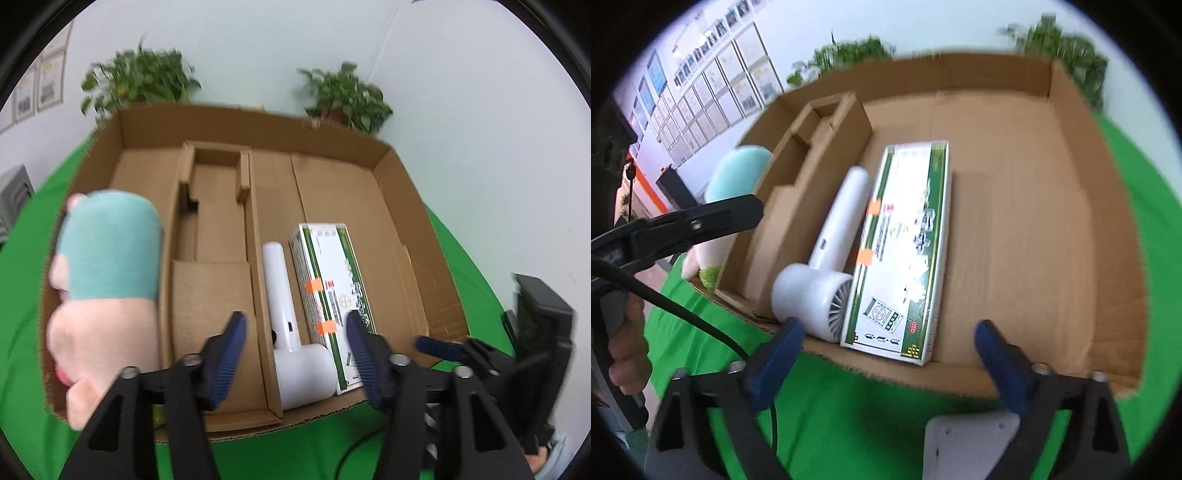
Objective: Organize objects
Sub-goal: 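Withdraw the right gripper and reach it to the white plastic case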
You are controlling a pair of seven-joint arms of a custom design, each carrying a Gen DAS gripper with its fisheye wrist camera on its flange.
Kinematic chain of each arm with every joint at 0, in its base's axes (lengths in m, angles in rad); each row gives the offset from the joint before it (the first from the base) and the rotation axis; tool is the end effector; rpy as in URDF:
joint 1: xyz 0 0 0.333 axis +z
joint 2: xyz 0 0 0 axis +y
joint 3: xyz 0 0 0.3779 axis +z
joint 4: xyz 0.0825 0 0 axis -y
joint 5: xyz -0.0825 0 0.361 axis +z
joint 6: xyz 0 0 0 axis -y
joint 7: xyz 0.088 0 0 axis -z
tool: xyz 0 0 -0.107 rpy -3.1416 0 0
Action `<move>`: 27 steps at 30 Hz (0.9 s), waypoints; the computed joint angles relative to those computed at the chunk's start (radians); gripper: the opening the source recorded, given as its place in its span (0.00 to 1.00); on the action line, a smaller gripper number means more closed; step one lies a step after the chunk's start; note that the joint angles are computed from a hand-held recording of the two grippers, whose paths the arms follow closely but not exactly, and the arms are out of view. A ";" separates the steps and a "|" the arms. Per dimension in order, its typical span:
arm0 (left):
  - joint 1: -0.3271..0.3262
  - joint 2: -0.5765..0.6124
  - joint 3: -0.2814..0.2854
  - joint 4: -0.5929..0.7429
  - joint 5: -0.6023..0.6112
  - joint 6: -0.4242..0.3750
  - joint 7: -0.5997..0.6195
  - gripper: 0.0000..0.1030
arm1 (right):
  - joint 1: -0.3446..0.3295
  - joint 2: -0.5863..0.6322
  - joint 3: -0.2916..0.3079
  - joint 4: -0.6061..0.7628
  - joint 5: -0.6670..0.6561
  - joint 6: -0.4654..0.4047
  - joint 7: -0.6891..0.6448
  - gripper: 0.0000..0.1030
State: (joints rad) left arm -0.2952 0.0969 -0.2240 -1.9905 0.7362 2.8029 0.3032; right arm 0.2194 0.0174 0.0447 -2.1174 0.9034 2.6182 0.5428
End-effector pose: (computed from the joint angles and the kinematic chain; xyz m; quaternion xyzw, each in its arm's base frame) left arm 0.5108 -0.3222 0.5629 -0.6945 0.5993 -0.3526 0.1850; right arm 0.5465 0.1291 0.5250 -0.8212 0.4332 -0.0791 0.3629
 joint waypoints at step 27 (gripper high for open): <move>-0.119 -0.070 -0.082 0.018 0.482 -0.346 -0.431 0.98 | 0.058 -0.060 0.008 -0.047 0.541 0.307 -0.485 0.99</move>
